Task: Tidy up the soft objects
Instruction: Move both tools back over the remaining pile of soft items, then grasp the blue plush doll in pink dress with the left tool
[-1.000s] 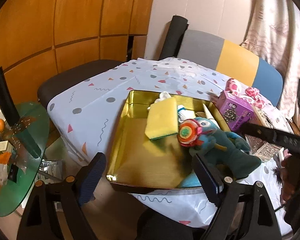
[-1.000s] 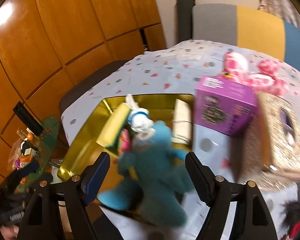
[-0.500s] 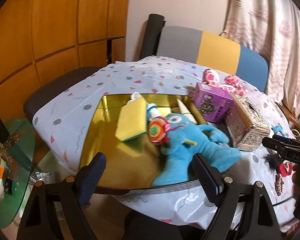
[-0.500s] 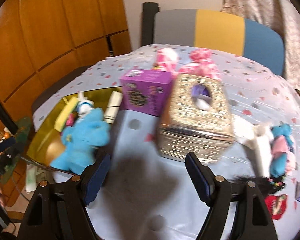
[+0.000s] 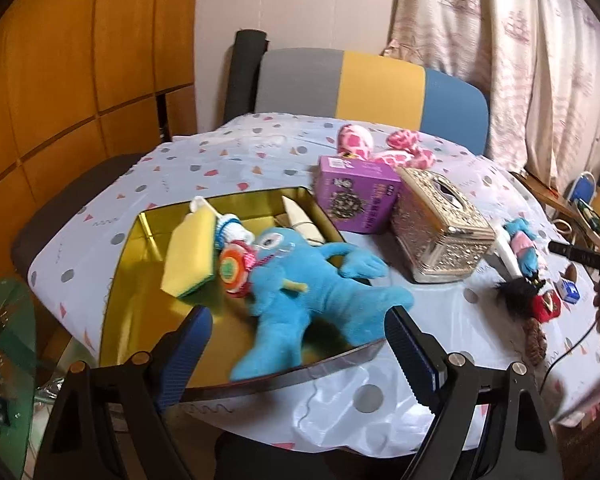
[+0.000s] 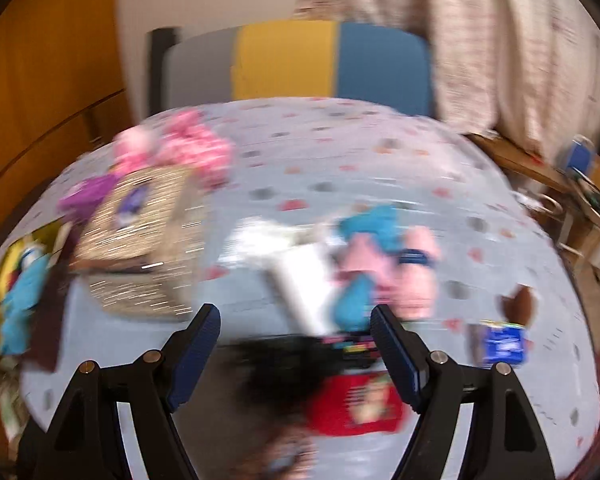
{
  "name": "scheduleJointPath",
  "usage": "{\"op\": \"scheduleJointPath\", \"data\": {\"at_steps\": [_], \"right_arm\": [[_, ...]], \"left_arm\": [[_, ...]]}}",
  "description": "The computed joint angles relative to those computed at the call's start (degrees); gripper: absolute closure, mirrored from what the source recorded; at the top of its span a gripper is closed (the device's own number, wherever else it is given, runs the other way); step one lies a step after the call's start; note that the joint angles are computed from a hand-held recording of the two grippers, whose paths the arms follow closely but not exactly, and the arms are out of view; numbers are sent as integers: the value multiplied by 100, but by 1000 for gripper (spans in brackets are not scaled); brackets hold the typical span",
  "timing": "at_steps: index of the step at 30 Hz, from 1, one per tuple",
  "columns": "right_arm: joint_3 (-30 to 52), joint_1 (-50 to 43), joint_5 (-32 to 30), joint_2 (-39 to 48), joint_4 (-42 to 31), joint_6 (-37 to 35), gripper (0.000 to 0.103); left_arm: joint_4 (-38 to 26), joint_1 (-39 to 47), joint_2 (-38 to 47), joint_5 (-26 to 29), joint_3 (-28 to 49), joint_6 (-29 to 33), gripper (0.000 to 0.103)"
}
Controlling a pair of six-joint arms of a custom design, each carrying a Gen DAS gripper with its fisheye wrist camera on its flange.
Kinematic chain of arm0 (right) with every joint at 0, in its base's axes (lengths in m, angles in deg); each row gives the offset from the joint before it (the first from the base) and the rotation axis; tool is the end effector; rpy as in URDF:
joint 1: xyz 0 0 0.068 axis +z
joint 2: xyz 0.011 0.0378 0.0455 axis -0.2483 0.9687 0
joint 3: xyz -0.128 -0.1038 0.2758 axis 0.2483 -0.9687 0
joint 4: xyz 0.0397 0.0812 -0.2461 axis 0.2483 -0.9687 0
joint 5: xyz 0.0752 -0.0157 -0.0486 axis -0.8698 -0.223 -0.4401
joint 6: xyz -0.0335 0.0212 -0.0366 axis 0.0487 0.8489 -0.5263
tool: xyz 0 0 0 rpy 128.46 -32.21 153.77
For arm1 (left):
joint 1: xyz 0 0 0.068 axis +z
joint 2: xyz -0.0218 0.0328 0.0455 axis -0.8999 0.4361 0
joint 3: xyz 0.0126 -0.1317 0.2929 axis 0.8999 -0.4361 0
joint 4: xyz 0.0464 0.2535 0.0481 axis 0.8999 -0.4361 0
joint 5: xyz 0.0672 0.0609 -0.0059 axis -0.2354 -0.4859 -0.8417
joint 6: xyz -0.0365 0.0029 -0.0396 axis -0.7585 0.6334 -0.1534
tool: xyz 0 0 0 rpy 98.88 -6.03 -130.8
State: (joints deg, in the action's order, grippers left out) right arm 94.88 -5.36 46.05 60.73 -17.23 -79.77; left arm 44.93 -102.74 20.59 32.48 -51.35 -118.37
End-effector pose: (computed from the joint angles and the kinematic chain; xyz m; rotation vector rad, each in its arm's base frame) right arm 0.4423 0.0753 0.1284 -0.4550 2.3423 0.1620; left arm 0.1637 -0.1008 0.1191 -0.5300 2.2220 0.1433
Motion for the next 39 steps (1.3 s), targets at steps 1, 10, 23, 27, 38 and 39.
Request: {"op": "scheduleJointPath", "data": {"at_steps": [1,10,23,27,38,39], "right_arm": [[72,-131,61,58,4,75,24],[564,-1385,237,903,92,1598,24],[1102,-1717,-805,1144,-602,2490,24],[1212,-1709,-886,1190,-777,2586,24],[1381,-1855,-1273,1220,-1067,2855,24],[1366,-1866,-1288,1204,-1063,2875,24]], "left_arm": [[20,10,45,48,42,46,15],[-116,-167,364,232,519,364,15],[-116,-33,1436,1216,2460,2070,16],[-213,-25,1940,1664,3235,2433,18],[-1084,213,3392,2848,5498,2782,36],[-1175,232,3528,2942,5730,2828,44]]}}
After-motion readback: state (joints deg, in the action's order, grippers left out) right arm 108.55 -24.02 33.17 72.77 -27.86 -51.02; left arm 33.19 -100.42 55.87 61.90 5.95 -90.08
